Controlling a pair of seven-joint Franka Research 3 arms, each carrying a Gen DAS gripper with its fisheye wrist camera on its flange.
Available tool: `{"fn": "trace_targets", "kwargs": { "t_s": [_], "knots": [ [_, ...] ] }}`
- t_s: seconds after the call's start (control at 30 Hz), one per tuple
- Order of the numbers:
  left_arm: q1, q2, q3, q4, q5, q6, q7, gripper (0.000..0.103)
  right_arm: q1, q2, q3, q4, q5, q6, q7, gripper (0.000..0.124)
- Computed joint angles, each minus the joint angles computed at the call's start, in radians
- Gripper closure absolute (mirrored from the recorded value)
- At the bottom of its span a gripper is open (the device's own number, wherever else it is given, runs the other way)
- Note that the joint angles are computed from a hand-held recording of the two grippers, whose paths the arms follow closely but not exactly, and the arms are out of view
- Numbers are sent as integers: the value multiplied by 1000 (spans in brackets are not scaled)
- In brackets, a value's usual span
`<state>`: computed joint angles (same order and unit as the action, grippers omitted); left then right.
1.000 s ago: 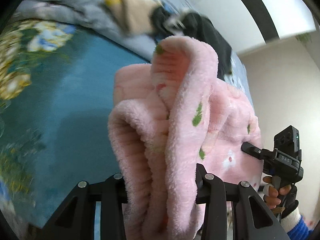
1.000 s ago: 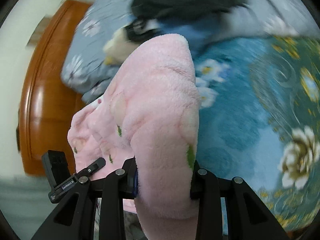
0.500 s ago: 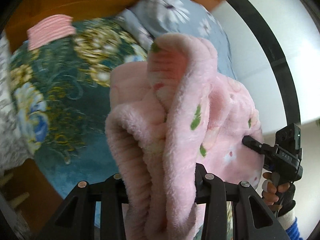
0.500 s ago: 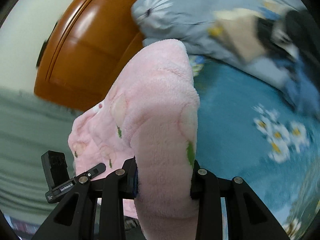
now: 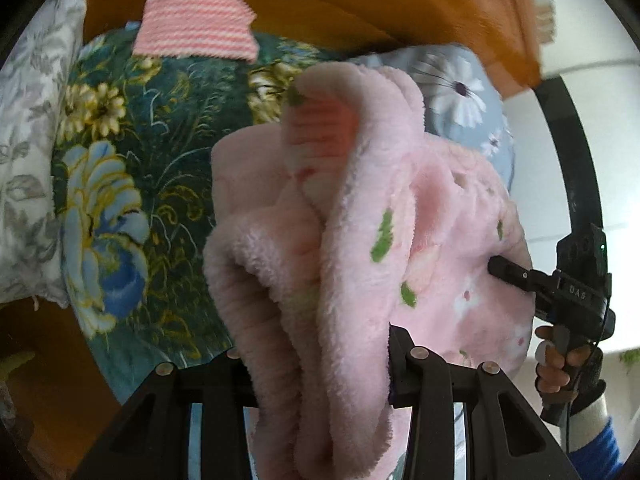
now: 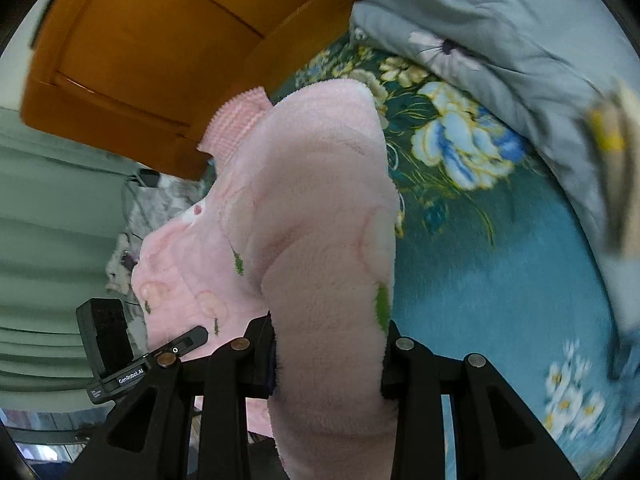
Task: Fold clothes
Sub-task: 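Lift the pink bundle with the left gripper while the right gripper pinches it, carry toward the headboard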
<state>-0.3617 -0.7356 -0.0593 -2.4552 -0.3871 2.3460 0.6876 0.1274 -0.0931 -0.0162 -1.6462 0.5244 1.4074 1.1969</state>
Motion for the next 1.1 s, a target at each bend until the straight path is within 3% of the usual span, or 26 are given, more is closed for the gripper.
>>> {"fn": "trace_targets", "kwargs": {
  "t_s": [0.23, 0.5, 0.7, 0.93, 1.03, 1.1],
  "knots": [
    [70, 111, 63, -39, -11, 85, 57, 61, 72, 260, 65, 177, -43, 50, 8, 89],
    [145, 229, 90, -40, -37, 203, 130, 61, 120, 535, 112, 449, -40, 43, 5, 89],
    [146, 297, 111, -48, -103, 275, 213, 60, 148, 700, 122, 636, -97, 5, -27, 87],
    [156, 316, 91, -74, -152, 280, 266, 55, 161, 737, 115, 635, -154, 8, -67, 83],
    [177, 302, 82, -60, -118, 240, 264, 53, 161, 721, 114, 615, -160, 27, -80, 78],
    [194, 284, 79, -46, -84, 190, 261, 48, 168, 691, 109, 587, -182, 54, -104, 68]
  ]
}}
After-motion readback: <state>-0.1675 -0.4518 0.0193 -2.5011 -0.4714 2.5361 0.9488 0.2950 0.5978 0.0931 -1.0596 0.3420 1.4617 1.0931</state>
